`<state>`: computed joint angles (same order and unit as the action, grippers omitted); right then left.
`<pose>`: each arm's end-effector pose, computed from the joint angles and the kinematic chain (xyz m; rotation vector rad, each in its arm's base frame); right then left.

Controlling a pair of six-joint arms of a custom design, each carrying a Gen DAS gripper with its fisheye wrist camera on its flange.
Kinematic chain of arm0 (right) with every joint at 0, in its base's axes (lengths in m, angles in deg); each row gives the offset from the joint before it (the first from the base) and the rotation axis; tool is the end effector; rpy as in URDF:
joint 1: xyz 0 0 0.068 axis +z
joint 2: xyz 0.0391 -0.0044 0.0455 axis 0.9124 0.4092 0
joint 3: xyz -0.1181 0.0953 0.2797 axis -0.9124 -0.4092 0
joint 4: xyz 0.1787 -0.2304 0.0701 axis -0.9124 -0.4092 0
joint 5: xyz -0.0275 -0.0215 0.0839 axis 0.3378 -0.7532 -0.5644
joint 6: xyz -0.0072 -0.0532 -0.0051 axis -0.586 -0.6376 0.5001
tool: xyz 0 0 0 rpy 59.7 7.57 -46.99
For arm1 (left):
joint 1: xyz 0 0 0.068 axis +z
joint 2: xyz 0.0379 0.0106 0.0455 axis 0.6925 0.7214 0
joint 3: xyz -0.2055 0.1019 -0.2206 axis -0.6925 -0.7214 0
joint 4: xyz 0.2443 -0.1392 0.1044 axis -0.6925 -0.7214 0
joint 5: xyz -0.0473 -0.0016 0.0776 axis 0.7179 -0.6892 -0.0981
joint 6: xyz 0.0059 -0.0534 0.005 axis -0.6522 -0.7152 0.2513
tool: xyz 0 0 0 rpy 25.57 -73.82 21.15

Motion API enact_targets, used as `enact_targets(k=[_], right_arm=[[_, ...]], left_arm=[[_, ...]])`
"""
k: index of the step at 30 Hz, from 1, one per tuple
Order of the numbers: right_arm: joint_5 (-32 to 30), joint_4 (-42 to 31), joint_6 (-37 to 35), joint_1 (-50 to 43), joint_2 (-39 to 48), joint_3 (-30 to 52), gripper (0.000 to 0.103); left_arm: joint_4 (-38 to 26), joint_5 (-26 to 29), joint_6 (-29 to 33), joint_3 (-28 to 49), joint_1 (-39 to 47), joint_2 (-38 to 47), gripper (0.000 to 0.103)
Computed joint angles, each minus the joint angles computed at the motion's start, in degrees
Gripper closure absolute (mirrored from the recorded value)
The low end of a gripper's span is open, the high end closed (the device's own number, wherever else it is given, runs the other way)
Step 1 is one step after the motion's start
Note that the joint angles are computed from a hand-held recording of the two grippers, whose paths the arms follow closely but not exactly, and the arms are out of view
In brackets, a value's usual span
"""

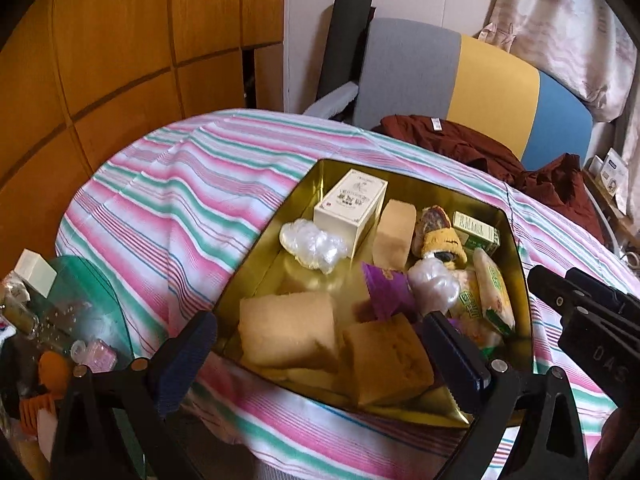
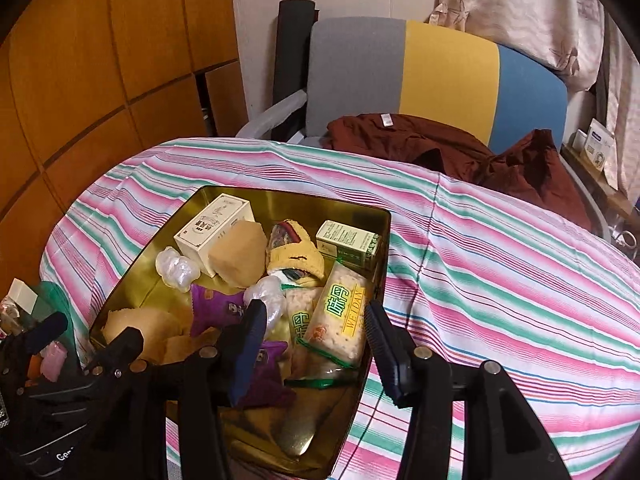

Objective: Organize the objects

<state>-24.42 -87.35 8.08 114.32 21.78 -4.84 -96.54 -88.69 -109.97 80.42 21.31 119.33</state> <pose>0.2368 0.2419 0.2695 -0.0062 2.4184 0.0418 0.2625 -0.1000 0.2378 -0.0742 2.4295 -0.0570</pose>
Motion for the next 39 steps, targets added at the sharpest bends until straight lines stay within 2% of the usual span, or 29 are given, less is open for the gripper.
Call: enact_targets(k=[15,24,30,39], right_arm=[[-0.3,-9.5,9.9,1.1,3.2,4.5,0.051],[0.6,-10.7,9.7,2.3,4.3,6.1,0.051],[0.7,-10.7,9.6,2.3,4.5,6.1,0.051],[0.6,-9.9,9.1,2.1,4.4,5.6,0.051]], left_arm=[[-4.9,1.0,-1.5,2.1,2.0,1.4,0.0],[-5.5,-0.2,-1.4,2.5,1.9,0.6,0.0],[-6.2,1.6,-1.7,2.8,2.1,0.8,0.0],[-6.7,1.6,-1.3,3.1,0.7,0.3,0.0]])
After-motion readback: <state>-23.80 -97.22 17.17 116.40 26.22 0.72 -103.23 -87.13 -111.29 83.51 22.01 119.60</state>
